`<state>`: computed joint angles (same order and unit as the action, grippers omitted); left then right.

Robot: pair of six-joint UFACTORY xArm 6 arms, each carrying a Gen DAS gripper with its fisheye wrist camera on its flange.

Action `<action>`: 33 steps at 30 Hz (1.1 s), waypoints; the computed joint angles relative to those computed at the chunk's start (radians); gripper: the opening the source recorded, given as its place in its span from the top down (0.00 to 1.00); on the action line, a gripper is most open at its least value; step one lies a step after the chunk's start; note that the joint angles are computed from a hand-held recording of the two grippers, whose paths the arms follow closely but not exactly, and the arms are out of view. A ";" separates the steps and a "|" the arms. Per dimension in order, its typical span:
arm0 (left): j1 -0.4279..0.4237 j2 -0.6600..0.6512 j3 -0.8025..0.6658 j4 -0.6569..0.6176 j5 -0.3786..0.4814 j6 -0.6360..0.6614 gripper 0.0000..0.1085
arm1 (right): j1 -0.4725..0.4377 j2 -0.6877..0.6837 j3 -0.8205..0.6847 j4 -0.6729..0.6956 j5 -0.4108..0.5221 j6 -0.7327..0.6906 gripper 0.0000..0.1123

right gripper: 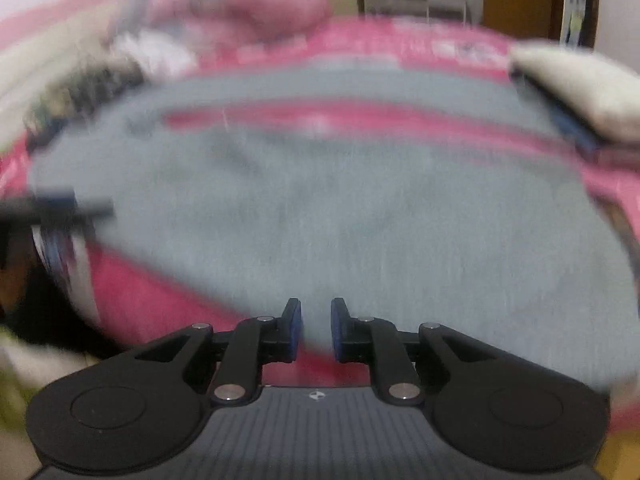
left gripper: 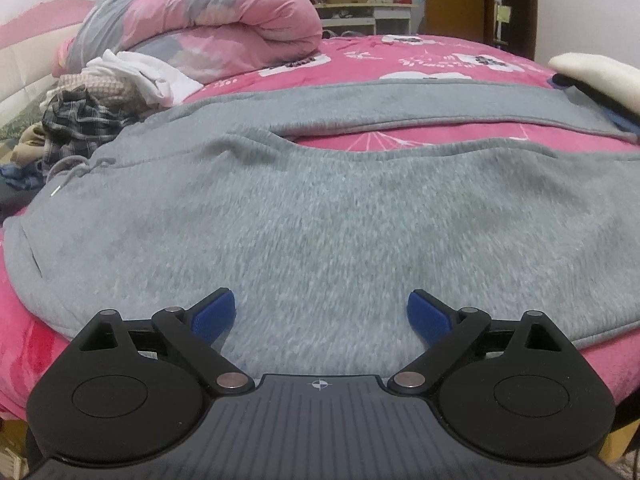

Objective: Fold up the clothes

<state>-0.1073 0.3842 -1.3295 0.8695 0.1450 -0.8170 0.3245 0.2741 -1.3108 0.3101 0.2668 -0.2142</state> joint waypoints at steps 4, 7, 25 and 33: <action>-0.008 -0.012 -0.002 0.067 0.011 -0.042 0.13 | 0.051 0.237 -0.306 0.146 -0.037 -0.137 0.68; -0.008 -0.024 -0.003 0.152 -0.002 -0.095 0.12 | 0.071 0.374 -0.451 0.042 0.002 -0.077 0.68; -0.017 -0.078 0.120 -0.144 -0.026 0.125 0.07 | 0.073 0.158 -0.151 0.259 -0.044 -0.256 0.62; 0.022 -0.160 0.236 -0.257 -0.050 0.130 0.06 | 0.064 0.037 -0.095 0.062 0.204 -0.295 0.59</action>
<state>-0.0851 0.2240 -1.0935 0.6124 0.0952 -0.6871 0.3884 0.3112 -1.4056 0.3721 0.4711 -0.5091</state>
